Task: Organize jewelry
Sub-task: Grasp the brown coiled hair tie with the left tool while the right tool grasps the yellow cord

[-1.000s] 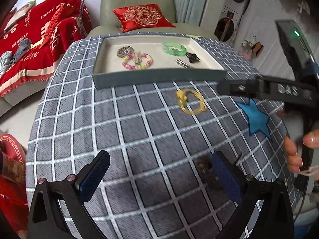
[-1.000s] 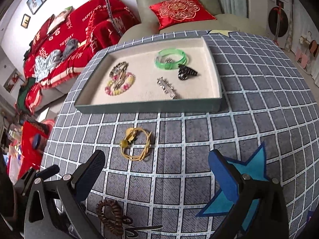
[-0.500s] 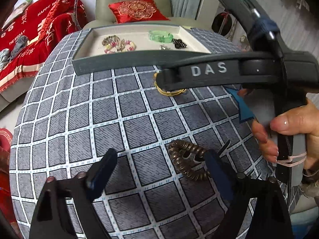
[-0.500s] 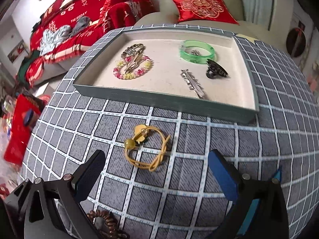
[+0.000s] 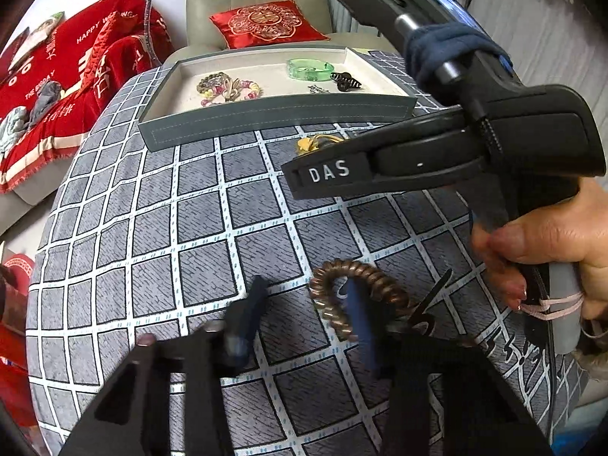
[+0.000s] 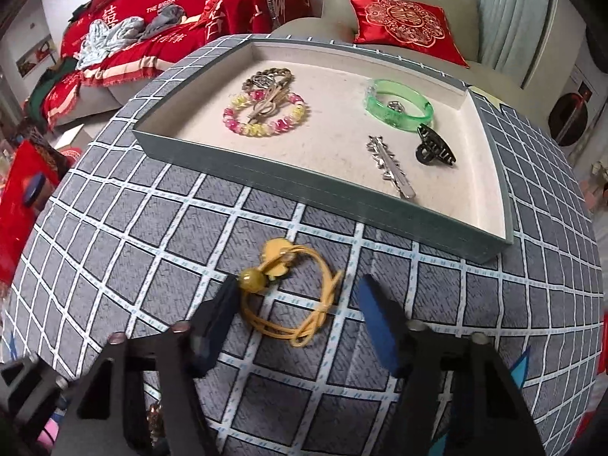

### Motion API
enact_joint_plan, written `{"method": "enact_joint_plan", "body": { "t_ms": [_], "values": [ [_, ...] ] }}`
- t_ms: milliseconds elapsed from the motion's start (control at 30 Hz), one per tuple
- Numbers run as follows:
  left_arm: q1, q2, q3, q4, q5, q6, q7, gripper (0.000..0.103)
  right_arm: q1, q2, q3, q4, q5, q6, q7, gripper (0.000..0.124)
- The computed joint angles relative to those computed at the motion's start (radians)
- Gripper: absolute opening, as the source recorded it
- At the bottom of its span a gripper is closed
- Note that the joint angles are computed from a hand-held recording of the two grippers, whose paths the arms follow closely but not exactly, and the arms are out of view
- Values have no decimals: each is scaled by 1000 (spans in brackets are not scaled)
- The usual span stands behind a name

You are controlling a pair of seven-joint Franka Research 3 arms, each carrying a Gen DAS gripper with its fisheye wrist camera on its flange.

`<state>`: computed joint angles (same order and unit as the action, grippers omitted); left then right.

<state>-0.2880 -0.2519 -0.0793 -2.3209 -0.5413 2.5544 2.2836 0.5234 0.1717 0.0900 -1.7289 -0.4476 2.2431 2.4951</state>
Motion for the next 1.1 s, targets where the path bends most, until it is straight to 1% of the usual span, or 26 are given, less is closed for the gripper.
{"method": "enact_joint_plan", "body": {
  "t_ms": [33,67,100,133,167,233,333,433,500,633,867,1100],
  "values": [
    [0,2,2,3,-4,-6,1,37,1,2,0,4,-1,-1,3,45],
    [0,3,6,7,-11,-14,3,30,2,3,0,7,-3,-2,6,40],
    [1,6,9,13,-19,-25,7,29,4,5,0,10,-7,-2,10,25],
    [3,10,16,21,-34,-44,14,28,5,1,-1,6,-5,1,16,13],
    [7,11,20,27,-46,-61,20,28,4,-3,-1,0,-4,6,23,12],
    [19,18,19,38,-56,-80,22,28,2,-21,-1,-28,-3,29,47,7],
    [35,22,21,52,-75,-104,29,28,-10,-64,2,-86,-4,75,95,7],
    [49,27,21,66,-99,-126,38,27,-33,-118,11,-156,9,140,146,7],
    [58,29,19,73,-109,-132,43,27,-48,-144,20,-186,15,166,167,7],
    [73,42,15,92,-120,-139,47,27,-72,-175,39,-213,9,188,195,7],
    [94,47,19,117,-149,-153,64,27,-104,-230,66,-261,36,254,220,7],
    [121,69,25,171,-171,-178,65,27,-131,-272,91,-284,40,277,242,7]
  ]
}}
